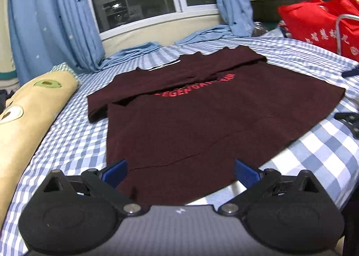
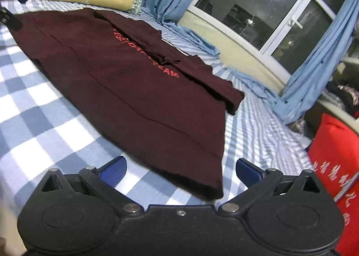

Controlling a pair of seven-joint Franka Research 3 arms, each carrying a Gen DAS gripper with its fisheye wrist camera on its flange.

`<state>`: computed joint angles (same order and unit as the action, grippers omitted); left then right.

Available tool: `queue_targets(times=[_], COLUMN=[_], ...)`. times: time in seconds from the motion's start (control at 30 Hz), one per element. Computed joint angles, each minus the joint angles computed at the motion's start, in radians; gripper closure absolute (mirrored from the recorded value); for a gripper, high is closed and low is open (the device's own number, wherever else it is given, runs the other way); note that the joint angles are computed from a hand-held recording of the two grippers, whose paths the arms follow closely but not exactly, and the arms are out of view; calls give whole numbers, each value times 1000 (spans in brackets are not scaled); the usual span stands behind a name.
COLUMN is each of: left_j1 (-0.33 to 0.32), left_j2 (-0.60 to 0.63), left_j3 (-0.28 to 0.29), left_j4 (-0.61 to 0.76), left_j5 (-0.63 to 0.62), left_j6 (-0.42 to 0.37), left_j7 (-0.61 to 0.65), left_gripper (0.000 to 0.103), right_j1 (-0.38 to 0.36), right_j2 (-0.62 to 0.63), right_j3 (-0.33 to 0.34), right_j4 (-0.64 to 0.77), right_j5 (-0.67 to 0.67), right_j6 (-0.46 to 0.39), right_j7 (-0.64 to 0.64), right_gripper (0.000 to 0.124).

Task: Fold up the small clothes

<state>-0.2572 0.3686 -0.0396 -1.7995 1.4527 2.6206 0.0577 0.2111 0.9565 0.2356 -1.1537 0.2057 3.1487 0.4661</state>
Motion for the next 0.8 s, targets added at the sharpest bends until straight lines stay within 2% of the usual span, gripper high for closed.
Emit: queue_targets(times=[0.07, 0.2, 0.3, 0.43, 0.53, 0.57, 0.6, 0.67, 0.73, 0.8], left_j1=[-1, -8, -18, -27, -62, -70, -77, -83, -99, -120], left_j2=[9, 35, 74, 127, 136, 137, 140, 158, 177, 196], left_j3=[-4, -1, 5, 11, 39, 46, 48, 45, 50, 55], left_j4=[8, 37, 79, 135, 149, 151, 154, 176, 205, 235], left_j5=[-4, 5, 22, -42, -18, -7, 0, -24, -40, -56], left_j6=[10, 57, 89, 132, 138, 138, 135, 124, 101, 62], left_j7=[17, 35, 44, 131, 128, 116, 104, 106, 91, 99], left_gripper=[1, 1, 1, 1, 1, 1, 1, 1, 1, 1], right_j1=[32, 51, 33, 9, -23, -36, -52, -49, -23, -17], right_j2=[26, 65, 83, 111, 119, 116, 116, 105, 107, 116], right_j3=[-38, -48, -10, 37, 104, 131, 162, 165, 139, 151], right_j4=[39, 79, 71, 118, 132, 120, 114, 107, 131, 185], right_j5=[-9, -32, -51, -88, -116, -122, -131, -125, -93, -34], right_j6=[15, 63, 130, 101, 47, 42, 29, -15, -32, -83], right_j7=[11, 7, 7, 3, -51, -84, -124, -164, -159, -131], right_gripper=[21, 21, 21, 26, 47, 60, 83, 108, 112, 114])
